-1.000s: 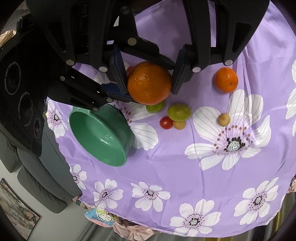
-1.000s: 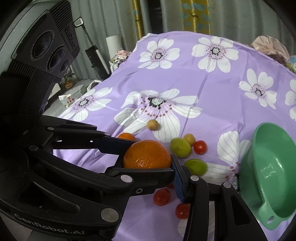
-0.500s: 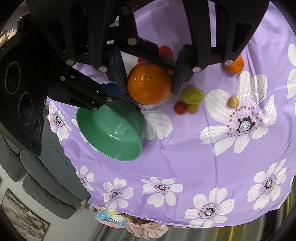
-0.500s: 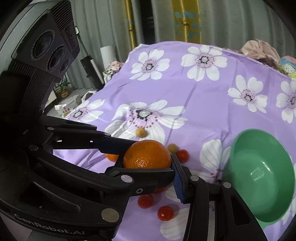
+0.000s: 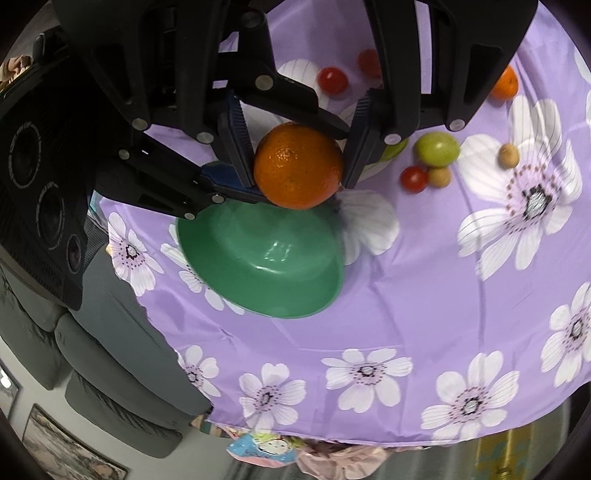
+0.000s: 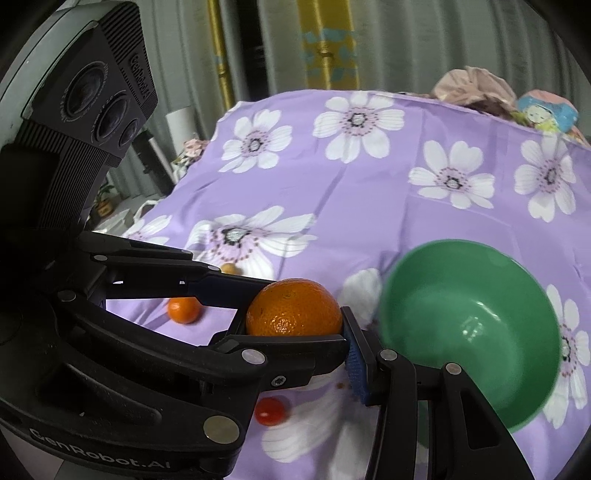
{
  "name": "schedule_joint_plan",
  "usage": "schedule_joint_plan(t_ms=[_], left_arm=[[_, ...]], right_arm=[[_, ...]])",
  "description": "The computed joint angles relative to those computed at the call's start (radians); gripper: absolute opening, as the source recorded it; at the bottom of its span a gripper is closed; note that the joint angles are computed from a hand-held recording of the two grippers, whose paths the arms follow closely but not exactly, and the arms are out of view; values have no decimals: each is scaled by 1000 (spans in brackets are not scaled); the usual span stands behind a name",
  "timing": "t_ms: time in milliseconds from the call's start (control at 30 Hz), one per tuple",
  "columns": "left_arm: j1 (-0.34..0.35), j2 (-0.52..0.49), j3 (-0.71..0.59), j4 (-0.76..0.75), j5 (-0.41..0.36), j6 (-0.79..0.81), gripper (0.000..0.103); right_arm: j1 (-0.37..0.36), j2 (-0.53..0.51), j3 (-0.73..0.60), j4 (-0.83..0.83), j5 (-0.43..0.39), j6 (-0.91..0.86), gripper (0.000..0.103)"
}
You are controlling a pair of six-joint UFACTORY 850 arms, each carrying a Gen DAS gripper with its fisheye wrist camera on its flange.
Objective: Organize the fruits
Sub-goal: 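Carry the orange in the right gripper over the green bowl, then open the right gripper to drop the orange into the bowl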
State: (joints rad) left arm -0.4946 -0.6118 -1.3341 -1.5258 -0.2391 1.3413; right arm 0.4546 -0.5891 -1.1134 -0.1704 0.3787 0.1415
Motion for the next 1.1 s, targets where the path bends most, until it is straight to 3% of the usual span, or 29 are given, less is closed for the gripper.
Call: schedule_joint_plan(t_ms=[500,733,933,1100], left_arm=[[-32,-162,-230,238,-95,-187,47],[-31,-254,-350,428,-142,-401,48],[-18,-296,-398,447,-174,-479,48],[-17,-294,-394,439,-183,-486,54]], right_arm=[[-77,3,14,148,2,-97,49],[-116,-44,-34,35,-43,16,49],[-128,-73,-70,-10,-83,97,49],[-126,-72,-69,49,-95,48,49]])
